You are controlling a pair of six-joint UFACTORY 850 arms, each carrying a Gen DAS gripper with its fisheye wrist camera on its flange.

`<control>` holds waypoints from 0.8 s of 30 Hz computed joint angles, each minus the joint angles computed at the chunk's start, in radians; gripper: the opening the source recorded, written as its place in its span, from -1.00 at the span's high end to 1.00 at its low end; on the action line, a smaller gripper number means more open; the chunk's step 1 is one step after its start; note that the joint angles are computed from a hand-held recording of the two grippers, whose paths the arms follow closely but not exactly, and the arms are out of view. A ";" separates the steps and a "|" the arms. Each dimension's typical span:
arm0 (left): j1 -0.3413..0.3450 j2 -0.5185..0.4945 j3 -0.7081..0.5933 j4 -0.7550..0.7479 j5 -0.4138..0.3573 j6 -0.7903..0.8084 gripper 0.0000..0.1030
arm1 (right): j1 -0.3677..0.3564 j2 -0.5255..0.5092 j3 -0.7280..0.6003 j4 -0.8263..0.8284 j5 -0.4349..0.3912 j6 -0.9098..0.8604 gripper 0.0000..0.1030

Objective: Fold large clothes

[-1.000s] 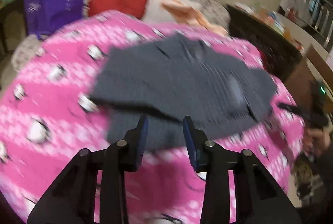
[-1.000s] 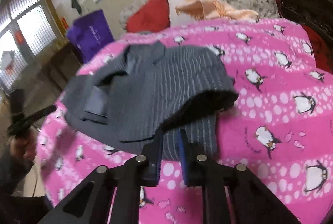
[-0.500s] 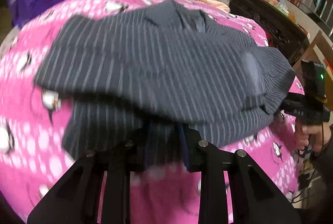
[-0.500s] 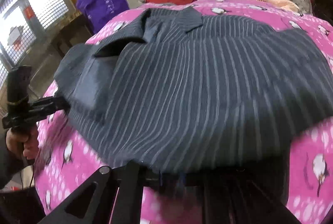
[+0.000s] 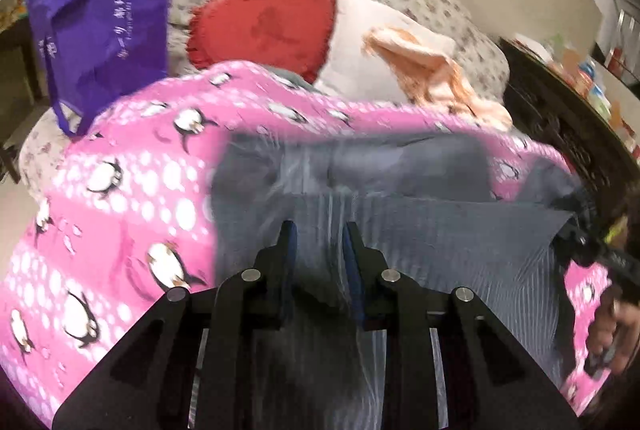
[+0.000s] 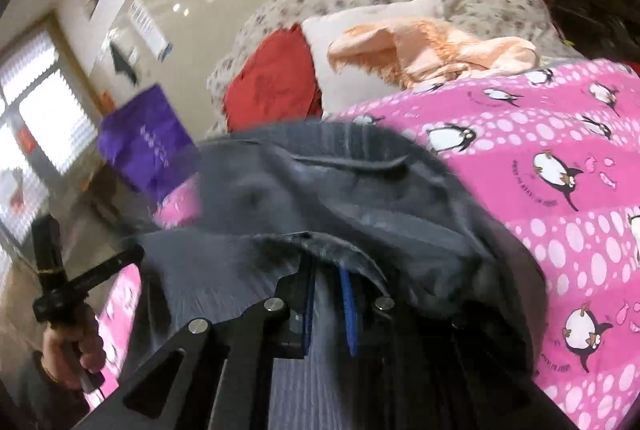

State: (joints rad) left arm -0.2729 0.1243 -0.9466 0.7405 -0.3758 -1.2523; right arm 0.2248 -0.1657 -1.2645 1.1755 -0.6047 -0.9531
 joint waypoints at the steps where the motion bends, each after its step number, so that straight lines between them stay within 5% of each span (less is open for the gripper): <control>1: 0.001 0.012 0.009 0.013 0.003 -0.015 0.54 | -0.003 0.004 0.002 0.010 -0.003 -0.011 0.77; 6: -0.037 0.072 0.086 0.132 0.018 -0.151 0.54 | -0.031 0.072 0.071 0.025 0.017 -0.082 0.77; 10: -0.074 0.042 0.105 0.142 0.008 -0.195 0.54 | -0.047 0.121 0.135 -0.105 0.088 0.024 0.77; 13: -0.129 -0.001 0.113 0.288 -0.119 -0.298 0.54 | -0.039 0.137 0.149 -0.138 0.094 0.008 0.77; 18: -0.141 0.044 0.241 0.432 -0.153 -0.522 0.54 | -0.014 0.069 0.103 -0.163 0.079 0.034 0.77; 24: -0.139 0.083 0.297 0.493 -0.134 -0.634 0.54 | -0.050 -0.013 0.088 -0.181 0.193 0.153 0.64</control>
State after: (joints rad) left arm -0.4121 0.2073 -0.6493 1.2339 -0.5098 -1.8865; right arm 0.1747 -0.1788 -1.1761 0.9950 -0.4113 -0.8002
